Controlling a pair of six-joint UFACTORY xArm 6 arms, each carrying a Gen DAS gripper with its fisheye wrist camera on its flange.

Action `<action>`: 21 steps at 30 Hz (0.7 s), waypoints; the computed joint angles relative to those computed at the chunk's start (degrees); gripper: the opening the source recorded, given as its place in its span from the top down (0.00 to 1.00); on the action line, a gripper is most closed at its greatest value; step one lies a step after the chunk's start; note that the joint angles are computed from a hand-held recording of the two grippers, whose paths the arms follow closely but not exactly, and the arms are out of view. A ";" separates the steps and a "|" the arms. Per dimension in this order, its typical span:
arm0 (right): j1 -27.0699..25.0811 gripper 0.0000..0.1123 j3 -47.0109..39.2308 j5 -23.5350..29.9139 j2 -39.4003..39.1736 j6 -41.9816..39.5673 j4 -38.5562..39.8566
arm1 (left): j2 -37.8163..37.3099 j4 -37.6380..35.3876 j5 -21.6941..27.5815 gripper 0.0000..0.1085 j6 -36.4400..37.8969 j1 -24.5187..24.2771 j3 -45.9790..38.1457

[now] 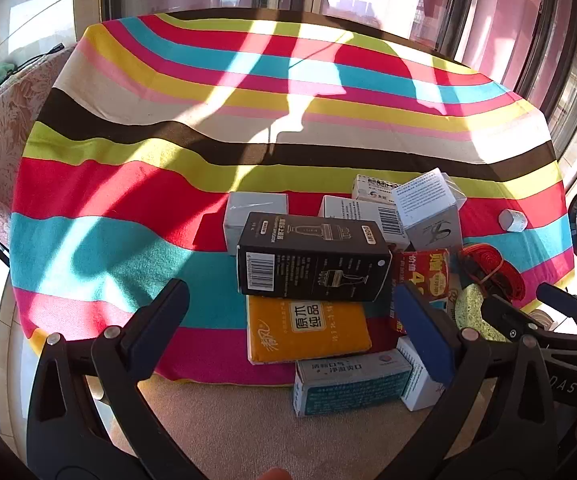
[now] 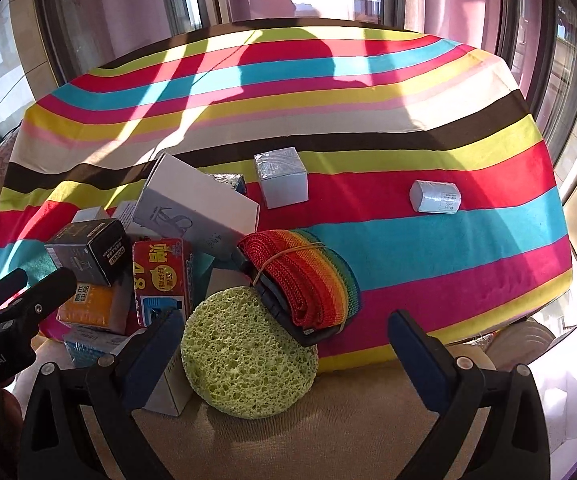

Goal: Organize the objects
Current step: 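Grasp the rainbow knit bundle with the right tool while the left tool grasps a white box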

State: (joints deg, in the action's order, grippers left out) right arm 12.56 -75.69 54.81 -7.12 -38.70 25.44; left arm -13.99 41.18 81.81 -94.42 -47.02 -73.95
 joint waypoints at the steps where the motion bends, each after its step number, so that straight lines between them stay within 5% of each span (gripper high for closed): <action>1: 0.19 0.08 -0.69 -0.05 0.74 0.32 -0.23 | 0.21 -0.08 -0.47 0.05 0.85 0.48 -0.04; 11: 1.11 0.08 -7.70 3.19 7.58 1.82 -1.94 | 1.49 -3.19 -1.83 0.05 3.64 3.44 0.14; 14: 0.15 0.19 -10.59 6.68 9.87 2.08 0.53 | 1.86 -2.50 -1.39 0.06 3.45 3.16 -0.24; 18: -0.73 0.41 -11.60 8.50 10.70 2.54 2.32 | 1.79 -2.70 -1.62 0.30 3.64 3.52 0.00; 21: -0.91 0.42 -10.65 7.95 9.72 1.73 3.43 | 1.65 -2.23 -1.38 0.45 3.16 3.43 0.01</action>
State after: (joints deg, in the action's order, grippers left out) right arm 11.66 -86.34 62.76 2.60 -36.98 28.87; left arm -12.34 38.95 80.43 -91.26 -43.59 -73.94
